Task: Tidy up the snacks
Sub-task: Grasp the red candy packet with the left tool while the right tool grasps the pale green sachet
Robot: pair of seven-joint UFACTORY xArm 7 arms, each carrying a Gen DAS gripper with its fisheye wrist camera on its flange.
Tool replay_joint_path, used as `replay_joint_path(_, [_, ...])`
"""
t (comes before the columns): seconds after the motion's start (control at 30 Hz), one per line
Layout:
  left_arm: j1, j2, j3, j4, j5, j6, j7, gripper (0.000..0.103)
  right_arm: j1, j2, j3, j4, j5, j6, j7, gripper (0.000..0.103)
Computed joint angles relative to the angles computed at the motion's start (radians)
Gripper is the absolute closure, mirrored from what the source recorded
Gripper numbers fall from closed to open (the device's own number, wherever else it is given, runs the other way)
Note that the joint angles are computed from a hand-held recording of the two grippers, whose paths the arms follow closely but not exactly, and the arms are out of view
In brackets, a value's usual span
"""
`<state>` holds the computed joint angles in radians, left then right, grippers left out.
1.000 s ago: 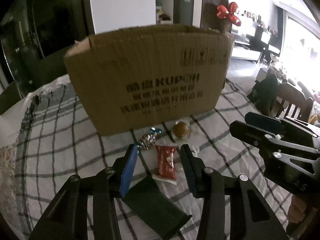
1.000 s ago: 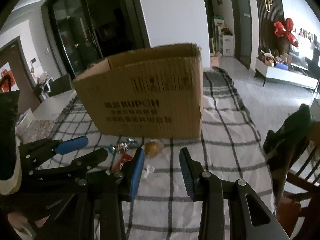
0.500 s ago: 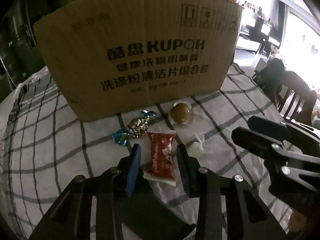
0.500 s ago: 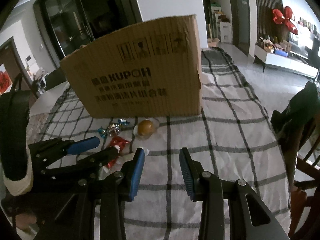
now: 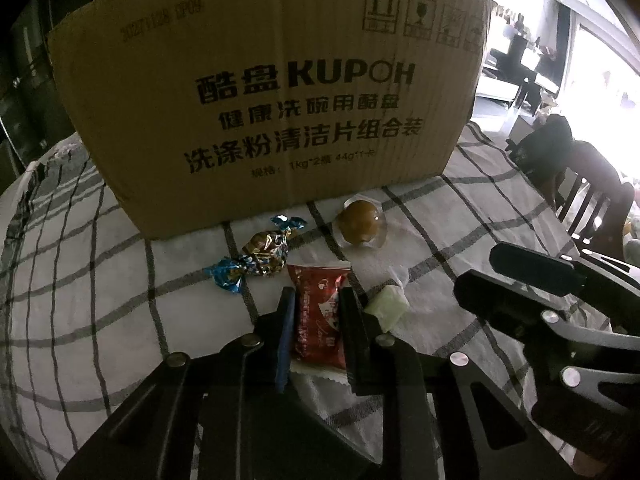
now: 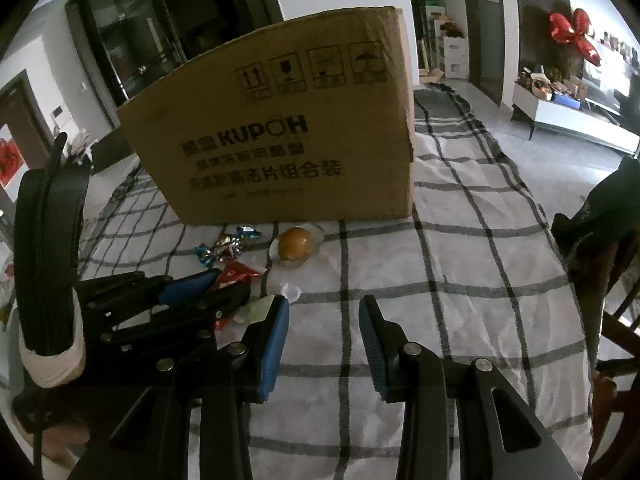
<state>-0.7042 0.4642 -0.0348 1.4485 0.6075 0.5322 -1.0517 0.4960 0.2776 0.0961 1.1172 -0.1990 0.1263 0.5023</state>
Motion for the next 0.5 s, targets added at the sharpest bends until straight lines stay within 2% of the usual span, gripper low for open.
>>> replay_joint_path(0.2, [-0.007,-0.099,0.014,-0.112,0.059,-0.036,-0.11,0.081,-0.032,0.007,0.049,0.004,0.051,0.003,-0.063,0.065])
replay_joint_path(0.4, [0.005,-0.168,-0.013,-0.173,0.165,0.008,-0.201,0.081,-0.052,0.032,0.096,0.024,0.123,0.006,-0.138,0.065])
replay_joint_path(0.5, [0.026,-0.179,-0.037,-0.186,0.182,0.017,-0.214,0.081,-0.052,0.054,0.107,0.047,0.151,0.016,-0.168,0.065])
